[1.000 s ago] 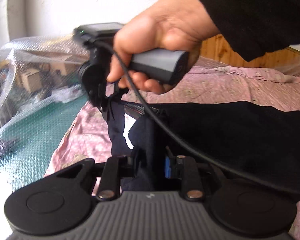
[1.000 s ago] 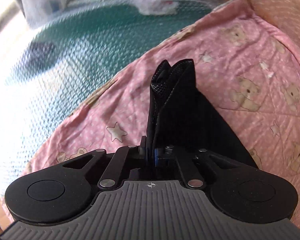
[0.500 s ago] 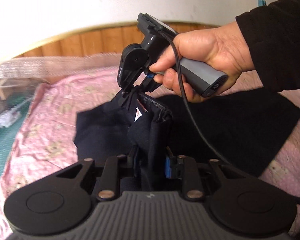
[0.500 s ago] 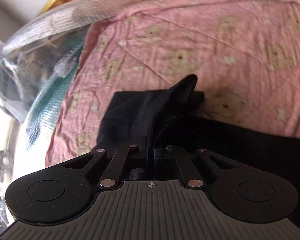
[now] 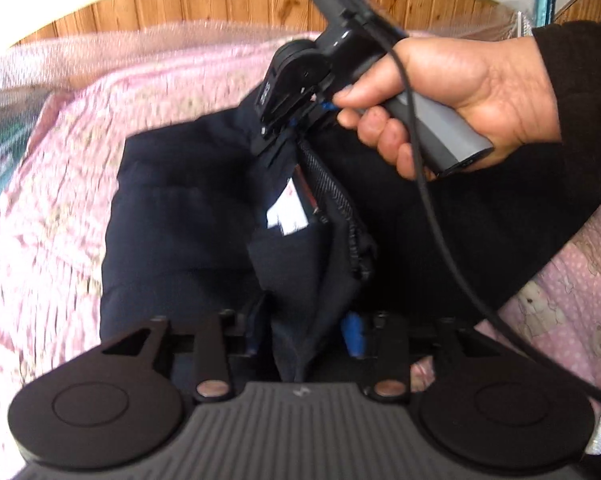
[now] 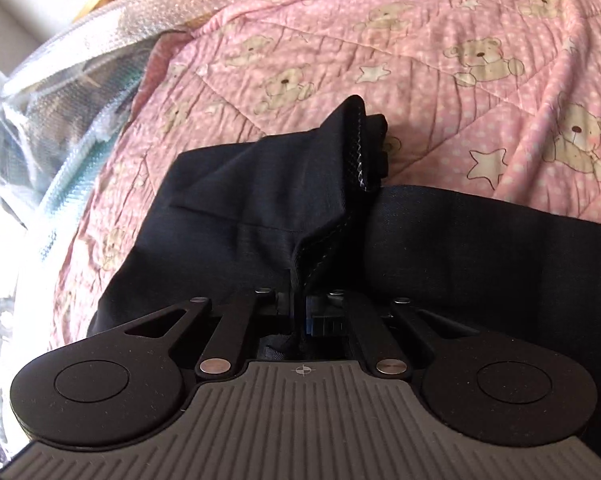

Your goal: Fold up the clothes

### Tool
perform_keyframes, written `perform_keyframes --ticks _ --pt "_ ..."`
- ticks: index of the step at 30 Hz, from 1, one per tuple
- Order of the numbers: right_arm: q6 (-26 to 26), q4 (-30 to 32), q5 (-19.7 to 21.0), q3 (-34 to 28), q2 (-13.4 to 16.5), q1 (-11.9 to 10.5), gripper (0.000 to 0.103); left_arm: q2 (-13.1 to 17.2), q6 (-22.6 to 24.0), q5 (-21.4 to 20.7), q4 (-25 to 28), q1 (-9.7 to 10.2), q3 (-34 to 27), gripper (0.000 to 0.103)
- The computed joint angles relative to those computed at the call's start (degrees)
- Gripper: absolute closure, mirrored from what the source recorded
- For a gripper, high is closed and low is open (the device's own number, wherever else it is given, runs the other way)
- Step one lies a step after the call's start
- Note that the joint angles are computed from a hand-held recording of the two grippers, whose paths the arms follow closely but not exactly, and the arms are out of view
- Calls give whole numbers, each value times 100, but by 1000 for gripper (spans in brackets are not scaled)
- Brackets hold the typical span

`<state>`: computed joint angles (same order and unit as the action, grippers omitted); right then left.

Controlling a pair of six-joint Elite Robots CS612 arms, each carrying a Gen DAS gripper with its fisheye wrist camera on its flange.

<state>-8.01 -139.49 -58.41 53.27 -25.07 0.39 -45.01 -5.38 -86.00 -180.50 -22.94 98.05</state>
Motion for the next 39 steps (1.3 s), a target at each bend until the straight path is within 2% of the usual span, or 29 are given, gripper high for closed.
perform_keyframes --ticks 1,2,4,5,7,8,10,12,13,14,17,18,20,21,23,25,26,28,30,33,35,37,39 --pt "-143 63 -51 1 -25 0 95 -31 -10 -32 98 10 8 56" --pt "-264 79 -152 34 -77 -7 72 -108 62 -80 107 46 72 52" --pt "-316 -293 -646 294 -276 -4 52 -259 188 -193 125 162 198 49" --pt "-338 -597 -879 486 -404 -11 53 -335 237 -242 121 223 264 49" --pt "-361 -1354 -1039 918 -667 -49 53 -470 258 -340 58 340 399 49" --pt "-380 -1632 -881 1102 -778 -77 54 -514 191 -458 -47 418 454 49" --pt "-582 -1700 -408 1332 -934 -99 54 -499 -340 -770 -205 594 427 49" --pt "-919 -1349 198 1506 -1023 -90 58 -302 -1156 -1021 -428 763 247 49" --pt "-1146 -1106 380 1599 -1058 -68 66 -173 -1497 -1067 -499 818 136 51" --pt "-1389 -904 337 1710 -1097 -24 72 -37 -1763 -1118 -497 869 13 52" --pt "-1602 -847 -297 2101 -1164 90 73 287 -1915 -1000 107 943 -348 51" --pt "-1569 -1017 -404 2263 -1185 93 74 339 -1839 -947 284 955 -389 50" --pt "-1610 -1447 -378 2547 -1274 49 75 340 -1506 -940 276 973 -345 46" --pt "-1601 -1394 -444 2561 -1311 52 74 317 -1354 -941 332 981 -326 46" --pt "-1515 -1240 -577 2509 -1371 64 74 236 -1383 -1045 394 1004 -275 48" --pt "-1406 -1630 -568 2663 -1478 46 71 121 -1436 -1062 344 1006 -170 48" --pt "-1444 -1629 -538 2701 -1502 42 71 52 -1468 -1027 282 998 -97 48" --pt "-1525 -1631 -489 2777 -1548 36 71 -7 -1375 -859 525 998 -70 48" --pt "-1683 -1737 -670 2865 -1554 67 71 17 -1352 -874 850 1016 -80 48" --pt "-1896 -1925 -939 2999 -1564 113 68 -26 -1351 -1053 348 1085 -36 55" --pt "-1726 -2361 -892 3167 -1679 82 66 -49 -1406 -1196 27 1132 -67 53" --pt "-1686 -2727 -720 3330 -1781 34 65 103 -1409 -1485 -150 1181 -399 49" --pt "-1657 -2758 -669 3417 -1816 10 65 334 -1318 -1657 -130 1197 -844 49"
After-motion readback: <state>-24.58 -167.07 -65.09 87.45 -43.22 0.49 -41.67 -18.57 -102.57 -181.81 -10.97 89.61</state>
